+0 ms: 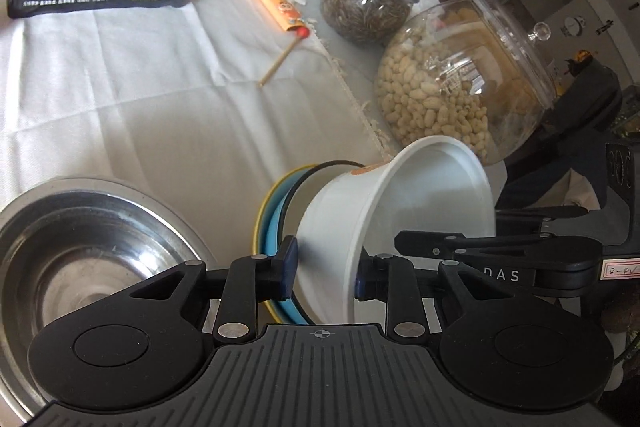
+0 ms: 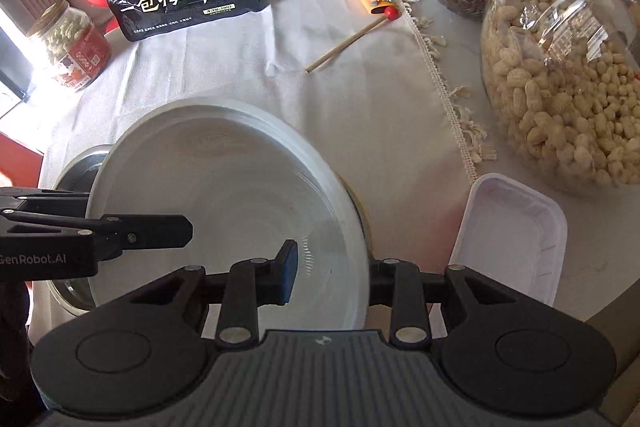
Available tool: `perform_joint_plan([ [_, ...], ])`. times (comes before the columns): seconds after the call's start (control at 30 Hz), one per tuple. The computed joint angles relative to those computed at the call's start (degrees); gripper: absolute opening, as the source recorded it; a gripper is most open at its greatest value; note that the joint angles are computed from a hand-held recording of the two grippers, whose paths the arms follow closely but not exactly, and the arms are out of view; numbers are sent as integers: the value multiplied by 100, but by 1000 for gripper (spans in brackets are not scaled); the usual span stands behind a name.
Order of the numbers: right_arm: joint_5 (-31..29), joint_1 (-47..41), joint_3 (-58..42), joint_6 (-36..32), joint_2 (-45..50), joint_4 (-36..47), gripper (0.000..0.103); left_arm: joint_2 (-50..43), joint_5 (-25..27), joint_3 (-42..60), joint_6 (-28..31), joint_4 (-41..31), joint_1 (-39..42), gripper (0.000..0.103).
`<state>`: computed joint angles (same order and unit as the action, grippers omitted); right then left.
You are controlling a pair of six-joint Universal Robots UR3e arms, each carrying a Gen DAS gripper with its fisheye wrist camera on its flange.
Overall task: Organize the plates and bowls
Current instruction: 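Carry the white plastic bowl and lower it into the blue bowl with both tools, then open both tools to release the white plastic bowl rim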
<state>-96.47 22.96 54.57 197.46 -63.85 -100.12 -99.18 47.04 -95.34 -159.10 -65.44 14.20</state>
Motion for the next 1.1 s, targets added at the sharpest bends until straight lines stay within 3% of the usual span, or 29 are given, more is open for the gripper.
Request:
perform_joint_plan([
  [0.17,-143,15,373,-27,-208,-420,30,439,-38,-218,-16,289,148,29],
  [0.4,-170,-54,2609,-274,-1390,-2430,30,1075,118,-957,-504,1257,233,29],
  [0.6,35,-355,3986,-593,-1711,-4607,30,1538,379,-2138,-1968,2982,147,28],
  [0.7,638,-712,4284,-540,-1652,-5122,30,1607,506,-2459,-2605,3509,53,28],
  [0.8,1143,-992,4624,-526,-1569,-5567,30,1521,977,-2546,-3094,3900,-231,27],
  [0.97,1554,-1357,5410,-497,-1637,-6207,33,1319,1382,-2390,-3197,3946,-609,26],
  [1.1,1694,-1493,5985,-482,-1916,-6539,33,1531,1117,-2675,-3099,4085,-479,26],
])
